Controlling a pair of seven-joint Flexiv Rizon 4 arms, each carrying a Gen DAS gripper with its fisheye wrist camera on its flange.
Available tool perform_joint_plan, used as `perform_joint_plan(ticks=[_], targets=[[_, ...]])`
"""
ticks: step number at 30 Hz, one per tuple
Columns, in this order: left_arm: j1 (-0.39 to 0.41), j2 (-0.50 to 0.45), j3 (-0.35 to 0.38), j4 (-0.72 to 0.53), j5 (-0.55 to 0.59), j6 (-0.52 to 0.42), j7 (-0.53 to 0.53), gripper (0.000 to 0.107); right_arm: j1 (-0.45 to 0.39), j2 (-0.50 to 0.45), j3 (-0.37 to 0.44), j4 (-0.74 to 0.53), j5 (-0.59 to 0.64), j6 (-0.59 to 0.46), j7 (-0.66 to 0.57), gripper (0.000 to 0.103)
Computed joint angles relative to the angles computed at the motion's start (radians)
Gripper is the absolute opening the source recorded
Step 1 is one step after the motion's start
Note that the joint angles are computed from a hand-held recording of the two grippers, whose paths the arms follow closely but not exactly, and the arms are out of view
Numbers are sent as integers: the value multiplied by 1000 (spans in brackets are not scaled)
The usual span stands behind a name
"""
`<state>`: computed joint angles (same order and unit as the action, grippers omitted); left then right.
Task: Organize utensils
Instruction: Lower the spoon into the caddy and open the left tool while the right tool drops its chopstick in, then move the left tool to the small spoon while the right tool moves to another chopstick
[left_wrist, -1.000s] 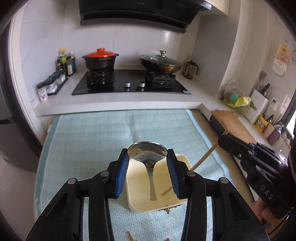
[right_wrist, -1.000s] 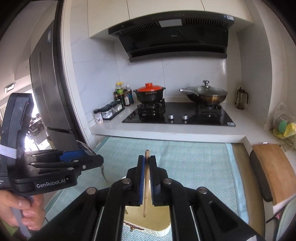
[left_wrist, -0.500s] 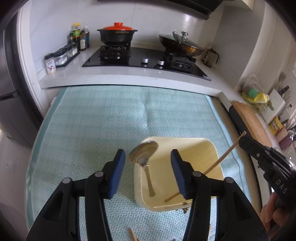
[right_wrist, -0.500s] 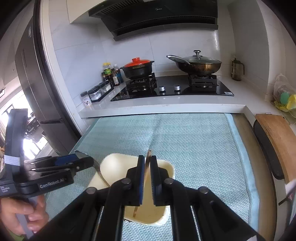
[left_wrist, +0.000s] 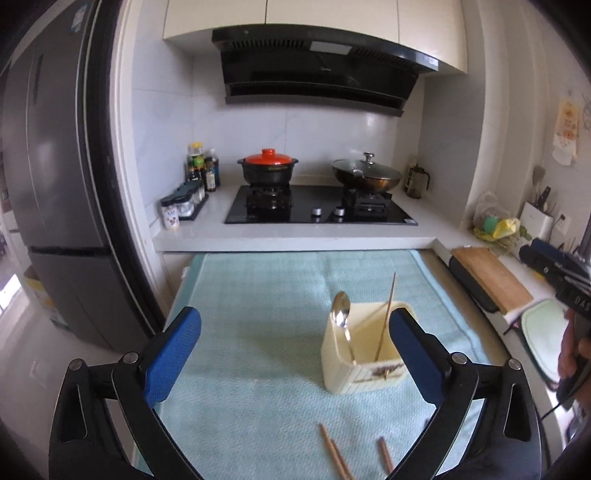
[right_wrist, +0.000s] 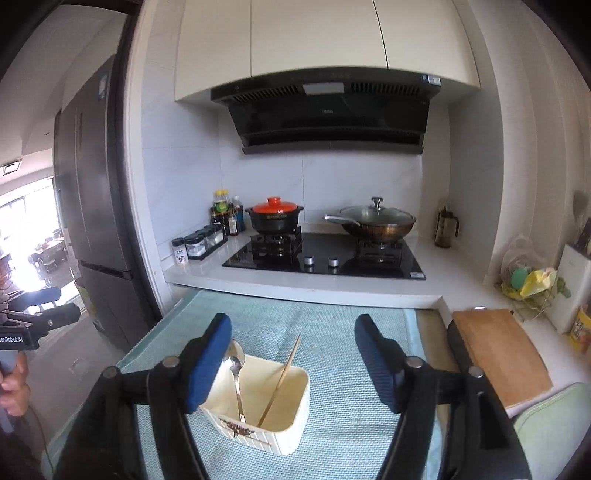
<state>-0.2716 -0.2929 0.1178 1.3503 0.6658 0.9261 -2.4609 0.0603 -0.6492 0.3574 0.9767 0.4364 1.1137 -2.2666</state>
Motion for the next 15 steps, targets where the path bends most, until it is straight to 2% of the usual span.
perform_joint_plan(ticks=[3,5,7,9,12,15], targets=[[-86,102,13,135,163,-35,-130,102,-110,117,88,182,116,71,-164,81],[-133,153,-3,212,297,-66,-241,102,-168,181,120,285,201,110,-254,81],[-164,181,-39,272,370,-120,-305,102,-215,233,132,363,280,109,-320,81],[-172,193,-77,329,370,-156,-331,102,-249,280,130,434,346,100,-362,81],[-169,190,-130,396,354,-181,-404,102,-274,331,123,532,447,143,-440,81],[-151,169,-167,441,306,-161,-461,102,-287,366,110,613,538,172,-508,81]])
